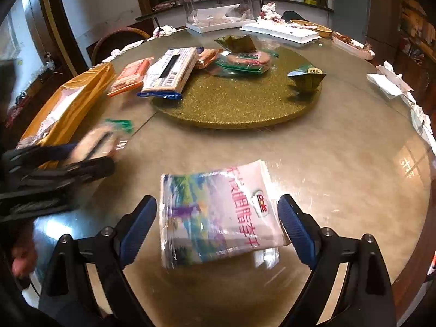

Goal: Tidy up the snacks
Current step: 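Grasp the round biscuit pack with the left gripper while the right grasps the printed milk-biscuit bag, then place the biscuit pack and milk-biscuit bag into the box and release both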

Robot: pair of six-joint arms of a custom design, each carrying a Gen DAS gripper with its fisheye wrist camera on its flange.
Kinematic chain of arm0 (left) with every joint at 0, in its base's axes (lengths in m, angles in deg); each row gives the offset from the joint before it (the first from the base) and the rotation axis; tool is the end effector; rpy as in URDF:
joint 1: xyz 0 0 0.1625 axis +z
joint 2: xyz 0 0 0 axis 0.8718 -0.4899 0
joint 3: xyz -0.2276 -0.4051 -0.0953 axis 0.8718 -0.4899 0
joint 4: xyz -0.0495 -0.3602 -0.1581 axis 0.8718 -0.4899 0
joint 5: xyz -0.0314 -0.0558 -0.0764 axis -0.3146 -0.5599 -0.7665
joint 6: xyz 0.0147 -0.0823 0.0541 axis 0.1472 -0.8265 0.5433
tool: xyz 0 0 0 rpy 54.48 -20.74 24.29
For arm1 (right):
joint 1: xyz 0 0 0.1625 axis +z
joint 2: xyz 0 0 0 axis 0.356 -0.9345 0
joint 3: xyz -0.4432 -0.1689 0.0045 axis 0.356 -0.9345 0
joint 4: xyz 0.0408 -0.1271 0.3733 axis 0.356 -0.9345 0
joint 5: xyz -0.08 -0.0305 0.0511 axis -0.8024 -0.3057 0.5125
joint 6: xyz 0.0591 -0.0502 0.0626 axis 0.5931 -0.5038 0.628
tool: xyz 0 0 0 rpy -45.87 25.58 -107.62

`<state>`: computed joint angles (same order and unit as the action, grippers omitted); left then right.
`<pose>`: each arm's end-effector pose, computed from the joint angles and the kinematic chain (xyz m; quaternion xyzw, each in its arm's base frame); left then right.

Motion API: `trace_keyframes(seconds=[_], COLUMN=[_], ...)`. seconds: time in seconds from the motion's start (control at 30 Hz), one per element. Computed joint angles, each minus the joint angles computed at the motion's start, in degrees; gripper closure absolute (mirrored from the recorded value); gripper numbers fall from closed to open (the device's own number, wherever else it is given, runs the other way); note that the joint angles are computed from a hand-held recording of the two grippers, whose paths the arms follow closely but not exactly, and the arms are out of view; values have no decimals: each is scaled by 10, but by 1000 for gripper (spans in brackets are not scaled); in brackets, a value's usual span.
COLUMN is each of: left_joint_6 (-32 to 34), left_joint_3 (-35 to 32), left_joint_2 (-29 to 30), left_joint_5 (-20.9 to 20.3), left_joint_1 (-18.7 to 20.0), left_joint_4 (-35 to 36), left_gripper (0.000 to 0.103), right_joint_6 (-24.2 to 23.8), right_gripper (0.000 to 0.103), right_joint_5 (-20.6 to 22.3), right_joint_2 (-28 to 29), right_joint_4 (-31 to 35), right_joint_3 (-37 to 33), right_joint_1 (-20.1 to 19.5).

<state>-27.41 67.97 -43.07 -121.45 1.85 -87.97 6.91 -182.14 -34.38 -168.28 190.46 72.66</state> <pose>-0.1943 -0.7579 0.0599 0.3784 0.8907 -0.1219 0.2203 0.1028 -0.6495 0.1066 -0.0524 -0.8690 0.3238 0.3706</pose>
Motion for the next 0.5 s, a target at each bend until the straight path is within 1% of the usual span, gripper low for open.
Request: trace_keyframes(seconds=[0.03, 0.07, 0.1, 0.13, 0.17, 0.2, 0.3, 0.4, 0.5], left_joint_6=[1, 1, -2, -9, -14, -19, -31, -42, -39], left_joint_3=[16, 39, 50, 62, 66, 74, 88, 91, 87], left_joint_2=[-11, -30, -42, -57, -62, -73, -94, -108, -113], left_joint_5=[-8, -25, -36, -54, -62, -70, -85, -97, -109], left_joint_1=[0, 1, 2, 5, 5, 7, 11, 15, 22], left_joint_4=[-18, -41, -49, -54, -57, -63, -87, -87, -100], left_gripper=[27, 27, 27, 27, 27, 27, 27, 27, 27], right_joint_6=[3, 4, 2, -9, -13, -12, -7, 2, -12], right_gripper=[11, 11, 14, 16, 18, 22, 29, 33, 35], right_joint_5=[-9, -22, -38, -62, -65, -67, -56, -13, 3], right_joint_2=[4, 10, 17, 28, 31, 32, 26, 15, 24], right_joint_4=[4, 9, 10, 11, 6, 8, -1, -14, -17], right_joint_3=[-8, -16, -25, -38, -40, -39, -26, -8, -19], right_joint_1=[1, 4, 6, 11, 13, 15, 17, 15, 18])
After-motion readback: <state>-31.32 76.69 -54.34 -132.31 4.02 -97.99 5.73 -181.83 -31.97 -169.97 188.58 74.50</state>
